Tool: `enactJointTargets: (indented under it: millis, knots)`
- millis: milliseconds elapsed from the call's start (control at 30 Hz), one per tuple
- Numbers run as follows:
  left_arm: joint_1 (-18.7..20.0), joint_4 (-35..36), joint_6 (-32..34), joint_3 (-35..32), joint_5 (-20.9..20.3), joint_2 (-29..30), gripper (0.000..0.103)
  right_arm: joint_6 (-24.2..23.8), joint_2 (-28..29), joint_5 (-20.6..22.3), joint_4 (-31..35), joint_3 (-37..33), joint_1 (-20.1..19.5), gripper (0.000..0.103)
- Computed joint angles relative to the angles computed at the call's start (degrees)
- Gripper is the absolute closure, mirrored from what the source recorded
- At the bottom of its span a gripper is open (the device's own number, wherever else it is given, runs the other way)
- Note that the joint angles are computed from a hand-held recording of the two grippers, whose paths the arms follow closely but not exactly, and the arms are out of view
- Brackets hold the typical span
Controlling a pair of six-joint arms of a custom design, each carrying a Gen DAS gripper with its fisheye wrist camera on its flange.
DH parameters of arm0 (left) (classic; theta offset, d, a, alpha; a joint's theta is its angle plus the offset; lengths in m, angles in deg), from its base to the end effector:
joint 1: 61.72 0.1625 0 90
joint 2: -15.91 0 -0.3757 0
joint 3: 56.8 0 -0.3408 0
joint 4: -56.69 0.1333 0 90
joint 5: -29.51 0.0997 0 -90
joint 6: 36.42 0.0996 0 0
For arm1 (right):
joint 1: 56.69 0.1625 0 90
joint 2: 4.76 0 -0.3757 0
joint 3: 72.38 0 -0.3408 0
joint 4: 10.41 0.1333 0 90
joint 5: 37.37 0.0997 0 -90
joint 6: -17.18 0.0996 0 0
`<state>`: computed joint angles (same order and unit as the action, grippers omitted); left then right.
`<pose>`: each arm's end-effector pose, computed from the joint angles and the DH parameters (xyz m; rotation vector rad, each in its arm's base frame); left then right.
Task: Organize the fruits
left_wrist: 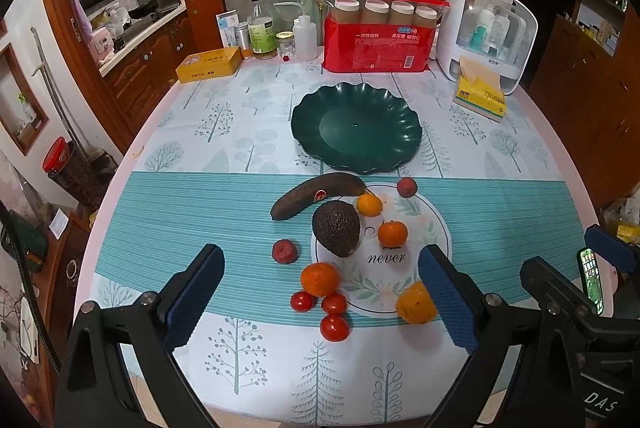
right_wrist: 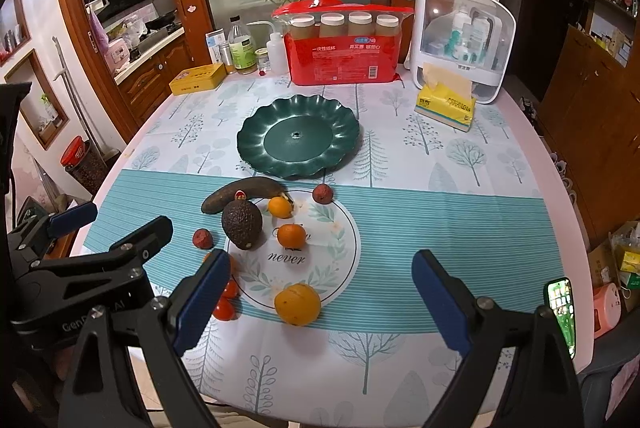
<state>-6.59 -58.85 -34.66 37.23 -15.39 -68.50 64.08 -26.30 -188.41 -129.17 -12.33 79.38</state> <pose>-0.1116 -0.5167 0.4392 0.6206 2.3174 -0.6044 0.5406 -0.4567 0.0238 0.0934 -2.1706 0.8002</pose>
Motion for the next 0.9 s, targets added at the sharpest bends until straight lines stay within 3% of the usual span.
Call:
enactJointTargets:
  millis: [300, 900]
  knots:
    - [0.56, 0.82, -0.46, -0.31, -0.25, 0.64, 0.006, 0.17, 0.16, -1.05, 1.86, -0.85, 0.12, 0.010]
    - [2.23, 1.70, -2.30, 1.21, -0.45, 2.05, 0.006, 0.38, -0.18, 1.05, 2.56, 1.23, -1.73, 0.010]
